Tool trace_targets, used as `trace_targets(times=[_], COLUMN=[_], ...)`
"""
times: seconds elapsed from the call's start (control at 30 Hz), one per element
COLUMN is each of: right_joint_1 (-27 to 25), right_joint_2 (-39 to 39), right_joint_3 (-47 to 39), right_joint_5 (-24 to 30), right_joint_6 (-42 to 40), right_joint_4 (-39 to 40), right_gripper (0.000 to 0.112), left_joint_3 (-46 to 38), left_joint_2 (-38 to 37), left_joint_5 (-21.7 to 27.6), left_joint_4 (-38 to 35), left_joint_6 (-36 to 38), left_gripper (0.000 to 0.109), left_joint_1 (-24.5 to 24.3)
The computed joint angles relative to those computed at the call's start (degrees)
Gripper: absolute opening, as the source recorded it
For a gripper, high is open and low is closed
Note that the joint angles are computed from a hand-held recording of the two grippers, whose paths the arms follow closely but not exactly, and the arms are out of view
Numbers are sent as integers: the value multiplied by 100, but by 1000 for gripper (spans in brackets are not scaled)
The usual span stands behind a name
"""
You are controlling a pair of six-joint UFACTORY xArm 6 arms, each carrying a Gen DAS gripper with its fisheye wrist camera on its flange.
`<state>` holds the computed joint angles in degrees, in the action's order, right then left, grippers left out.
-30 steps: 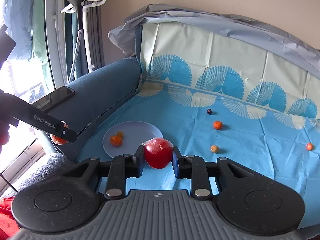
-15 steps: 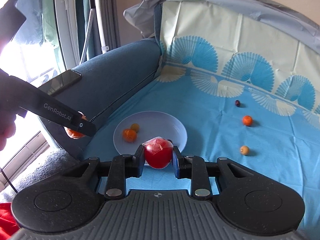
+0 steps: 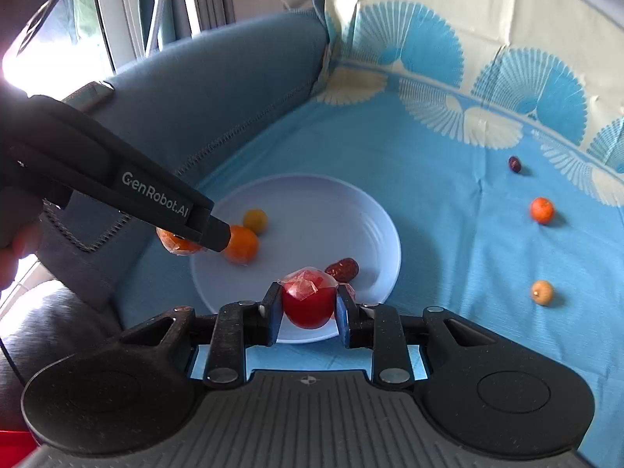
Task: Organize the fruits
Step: 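Carry mandarin and red fruit to the plate and open both tools over it, then lift both tools away from the plate toward the remaining fruits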
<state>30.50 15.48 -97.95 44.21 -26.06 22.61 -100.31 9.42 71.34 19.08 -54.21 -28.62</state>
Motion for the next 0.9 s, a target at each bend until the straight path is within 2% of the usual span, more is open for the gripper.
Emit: trace_targets(times=[0.27, 0.3, 0.33, 0.4, 0.47, 0.57, 0.63, 0.83, 0.9], right_joint_1=[62, 60, 64, 58, 61, 41, 8, -173, -193], right_joint_2=[637, 690, 732, 729, 573, 143, -209, -1284, -1614], right_joint_3=[-568, -630, -684, -709, -537, -121, 197, 971, 1233], right_joint_5=[259, 304, 320, 343, 164, 27, 71, 634, 587], right_joint_6=[70, 90, 167, 168, 123, 58, 95, 309, 323], right_joint_4=[-115, -148, -205, -184, -196, -228, -240, -277, -282], right_gripper=[30, 30, 31, 44, 71, 88, 93, 98, 98], left_joint_3=[-51, -32, -23, 37, 336, 412, 449, 59, 108], left_joint_2=[382, 379, 365, 247, -71, -344, -507, -666, -808], left_joint_5=[-285, -336, -359, -373, -587, -299, 55, 1388, 1541], left_joint_4=[-168, -127, -70, 389, 857, 965, 911, 608, 635], left_joint_6=[288, 275, 231, -110, -349, -370, -549, -1107, -1355], left_gripper=[43, 56, 81, 102, 103, 103, 103, 103, 103], left_joint_1=[223, 236, 232, 157, 47, -132, -290, -829, -1015])
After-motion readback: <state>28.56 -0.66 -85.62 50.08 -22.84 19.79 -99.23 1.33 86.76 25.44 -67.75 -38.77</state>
